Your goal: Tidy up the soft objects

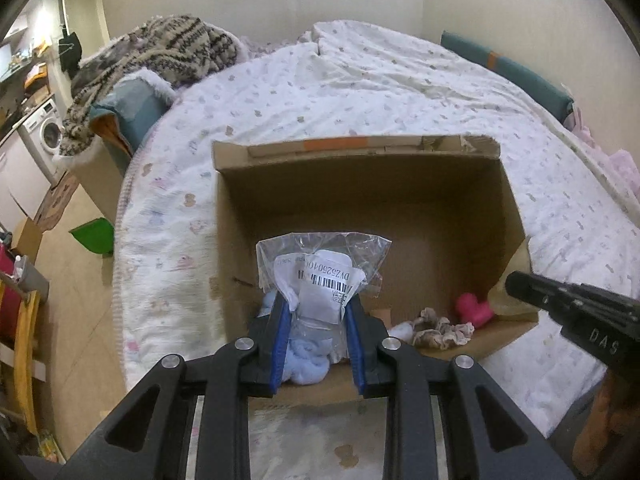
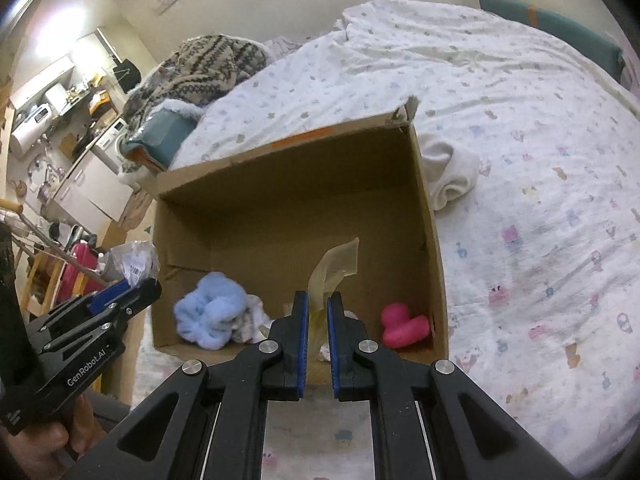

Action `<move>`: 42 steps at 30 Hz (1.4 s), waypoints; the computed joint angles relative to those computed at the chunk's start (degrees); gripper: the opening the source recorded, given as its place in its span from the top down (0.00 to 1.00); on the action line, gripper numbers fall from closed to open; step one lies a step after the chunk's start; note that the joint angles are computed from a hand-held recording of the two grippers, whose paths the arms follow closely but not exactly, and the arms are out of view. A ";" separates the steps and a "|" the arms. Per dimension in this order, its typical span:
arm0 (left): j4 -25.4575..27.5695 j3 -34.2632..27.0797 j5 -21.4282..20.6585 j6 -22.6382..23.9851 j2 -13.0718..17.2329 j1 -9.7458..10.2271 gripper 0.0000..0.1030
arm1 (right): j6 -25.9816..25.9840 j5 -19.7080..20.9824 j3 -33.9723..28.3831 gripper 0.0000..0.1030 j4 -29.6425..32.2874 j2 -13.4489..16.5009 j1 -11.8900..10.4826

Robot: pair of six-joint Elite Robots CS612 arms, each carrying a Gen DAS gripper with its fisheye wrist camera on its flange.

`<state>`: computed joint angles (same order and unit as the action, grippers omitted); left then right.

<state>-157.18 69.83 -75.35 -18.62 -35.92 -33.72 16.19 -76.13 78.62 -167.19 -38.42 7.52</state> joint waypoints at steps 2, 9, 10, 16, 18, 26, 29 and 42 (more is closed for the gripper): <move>1.46 -1.28 -0.72 -0.43 0.92 0.07 0.77 | -0.15 -0.29 -0.51 0.90 1.25 0.54 0.07; 4.79 -4.18 -1.99 -0.53 3.40 0.12 0.77 | -2.58 -1.72 -1.98 0.89 5.63 1.67 0.75; 5.14 -4.47 -2.15 -0.41 3.64 0.14 0.77 | -2.84 -1.88 -2.28 0.89 6.57 1.82 0.83; 5.76 -5.12 -3.07 -0.33 4.35 0.37 0.77 | -2.26 -2.06 -3.28 0.89 9.83 2.39 0.73; 5.69 -5.15 -2.99 -0.19 4.43 0.35 0.77 | -1.82 -2.16 -3.40 0.87 10.24 2.45 0.69; 6.58 -5.63 -3.20 -0.40 4.66 0.34 0.76 | -1.29 -1.36 -3.09 0.87 9.99 2.23 0.51; 7.17 -5.82 -2.99 -0.22 4.69 0.30 0.73 | -0.81 -0.54 -2.83 0.87 9.25 2.14 0.32; 6.85 -4.08 -1.64 -3.00 3.25 0.02 0.33 | 2.75 1.20 -0.88 0.27 3.85 1.22 -0.49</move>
<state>-150.33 65.75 -76.98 -21.61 -32.67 -33.70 18.94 -74.92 77.75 -163.35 -37.20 7.03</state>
